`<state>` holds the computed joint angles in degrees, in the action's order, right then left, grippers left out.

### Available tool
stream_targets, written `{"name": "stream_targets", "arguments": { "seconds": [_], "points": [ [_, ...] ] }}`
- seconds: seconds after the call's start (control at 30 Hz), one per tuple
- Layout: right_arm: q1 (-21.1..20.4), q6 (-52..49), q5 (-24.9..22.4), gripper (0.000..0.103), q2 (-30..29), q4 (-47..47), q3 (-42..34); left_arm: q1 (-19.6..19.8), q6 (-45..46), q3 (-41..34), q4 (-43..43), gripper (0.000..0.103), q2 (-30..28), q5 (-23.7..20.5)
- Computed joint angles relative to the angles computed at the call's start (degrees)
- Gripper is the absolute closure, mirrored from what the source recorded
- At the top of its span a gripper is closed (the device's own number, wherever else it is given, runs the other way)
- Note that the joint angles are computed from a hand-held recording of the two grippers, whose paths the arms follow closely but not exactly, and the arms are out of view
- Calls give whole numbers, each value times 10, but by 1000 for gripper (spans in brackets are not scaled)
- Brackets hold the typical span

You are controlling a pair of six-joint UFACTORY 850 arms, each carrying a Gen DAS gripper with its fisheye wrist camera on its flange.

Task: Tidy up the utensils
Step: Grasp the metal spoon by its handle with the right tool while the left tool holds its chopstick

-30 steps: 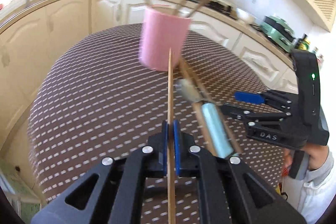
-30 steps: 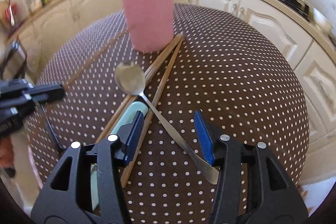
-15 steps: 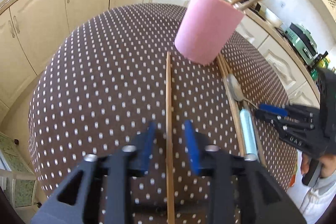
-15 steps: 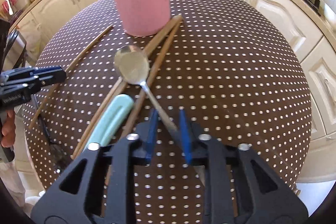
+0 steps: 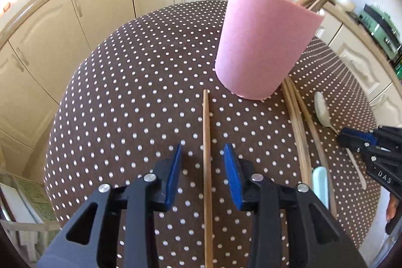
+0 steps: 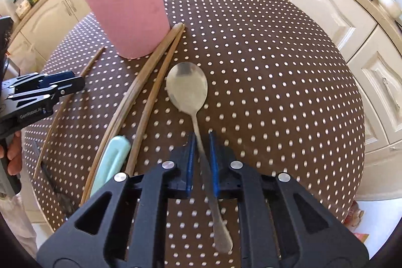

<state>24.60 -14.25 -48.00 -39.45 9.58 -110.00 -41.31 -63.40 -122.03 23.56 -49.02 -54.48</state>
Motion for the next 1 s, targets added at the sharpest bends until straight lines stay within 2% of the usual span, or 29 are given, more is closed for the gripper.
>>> {"name": "stream_targets", "arguments": {
  "seconds": [0.1,0.27,0.3,0.4,0.47,0.5,0.6,0.73,0.8,0.83,0.87,0.93,0.97,1.0],
  "points": [
    [2,-1,-45,91,-38,-7,-62,4,29,-61,-13,78,-35,-40],
    [8,-10,-143,91,-117,-24,-201,13,77,-147,-37,95,-82,-88],
    [8,-12,-160,92,-134,-25,-230,18,93,-192,-44,97,-107,-102],
    [5,-16,-179,97,-158,-20,-271,21,104,-240,-45,98,-133,-117],
    [0,-20,-159,98,-149,-3,-255,21,88,-173,-37,98,-96,-63],
    [-3,-24,-139,98,-130,9,-223,18,68,-124,-22,98,-68,-33],
    [-12,-45,-62,99,-75,44,-128,8,13,-49,31,98,-22,26],
    [-23,-85,21,100,-14,110,-42,-14,-117,46,192,98,43,99],
    [-28,-111,68,100,12,146,-9,-26,-182,74,281,98,63,112],
    [-29,-110,71,100,14,148,-8,-28,-203,81,303,98,69,119],
    [-31,-104,50,100,4,142,-25,-34,-205,74,300,98,68,113],
    [-28,-90,31,99,-4,122,-39,-33,-185,49,271,98,58,99],
    [-24,-78,35,99,-3,104,-38,-31,-178,43,259,98,56,100],
    [-18,-63,18,99,-12,80,-53,-27,-158,32,230,98,50,104]
  ]
}}
